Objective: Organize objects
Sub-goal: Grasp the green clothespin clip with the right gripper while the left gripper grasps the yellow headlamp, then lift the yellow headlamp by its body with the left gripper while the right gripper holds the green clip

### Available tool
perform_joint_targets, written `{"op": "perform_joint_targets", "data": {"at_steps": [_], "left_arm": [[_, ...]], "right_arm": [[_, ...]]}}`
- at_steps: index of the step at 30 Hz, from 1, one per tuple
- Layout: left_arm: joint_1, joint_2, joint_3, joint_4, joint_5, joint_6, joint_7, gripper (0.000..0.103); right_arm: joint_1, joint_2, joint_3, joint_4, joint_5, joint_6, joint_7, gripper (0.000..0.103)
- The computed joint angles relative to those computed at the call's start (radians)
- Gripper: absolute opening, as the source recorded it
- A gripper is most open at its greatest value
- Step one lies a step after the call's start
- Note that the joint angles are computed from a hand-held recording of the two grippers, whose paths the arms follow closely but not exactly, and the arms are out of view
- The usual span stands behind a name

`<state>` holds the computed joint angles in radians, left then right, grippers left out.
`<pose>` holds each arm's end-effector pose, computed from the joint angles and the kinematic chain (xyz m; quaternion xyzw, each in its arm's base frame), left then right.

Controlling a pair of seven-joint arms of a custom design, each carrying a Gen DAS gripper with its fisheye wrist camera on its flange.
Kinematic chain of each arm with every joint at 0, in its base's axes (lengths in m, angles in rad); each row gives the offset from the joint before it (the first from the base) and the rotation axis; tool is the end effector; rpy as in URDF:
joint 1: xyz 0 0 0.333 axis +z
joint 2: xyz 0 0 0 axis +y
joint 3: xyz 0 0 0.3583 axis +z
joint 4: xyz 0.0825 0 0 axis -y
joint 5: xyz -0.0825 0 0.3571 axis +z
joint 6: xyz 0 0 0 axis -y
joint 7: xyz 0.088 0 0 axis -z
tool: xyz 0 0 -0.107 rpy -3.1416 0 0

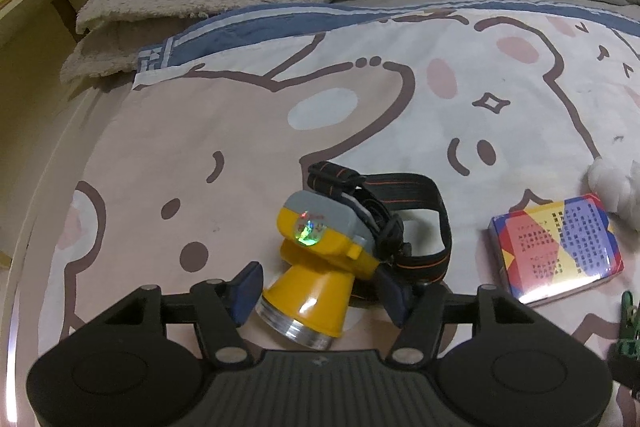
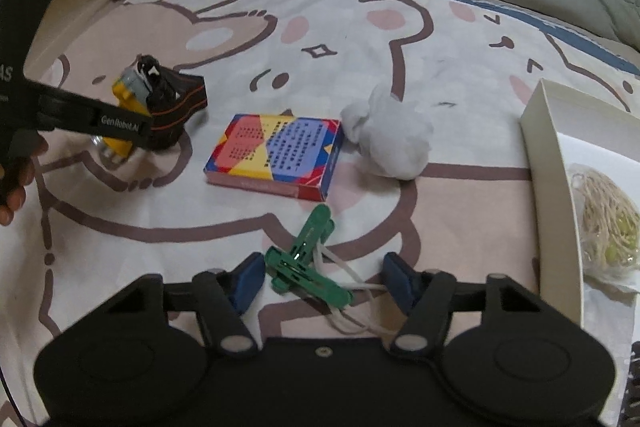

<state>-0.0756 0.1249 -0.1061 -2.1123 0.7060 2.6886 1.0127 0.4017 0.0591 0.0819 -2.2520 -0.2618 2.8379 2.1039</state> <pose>0.5663 -0.1232 0.4590 -0.6072 0.7361 -0.1087 0.2788 0.4823 0.2677 0.4565 -0.7393 0.6181 -0.1359 0.2301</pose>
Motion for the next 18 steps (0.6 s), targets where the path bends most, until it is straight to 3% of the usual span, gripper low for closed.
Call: {"op": "perform_joint_targets", "data": {"at_steps": [4, 8, 18], "left_arm": [[0.003, -0.004, 0.000, -0.009, 0.007, 0.007, 0.027, 0.060], [0.011, -0.014, -0.001, -0.020, -0.009, 0.012, 0.076, 0.050], [0.019, -0.038, -0.006, -0.045, -0.071, 0.022, 0.092, 0.049]], "right_arm": [[0.005, 0.005, 0.004, 0.009, 0.008, -0.007, -0.028, 0.050], [0.008, 0.002, 0.005, 0.009, 0.008, -0.011, -0.051, 0.045], [0.000, -0.019, -0.003, -0.004, -0.048, -0.026, 0.019, 0.035]]}}
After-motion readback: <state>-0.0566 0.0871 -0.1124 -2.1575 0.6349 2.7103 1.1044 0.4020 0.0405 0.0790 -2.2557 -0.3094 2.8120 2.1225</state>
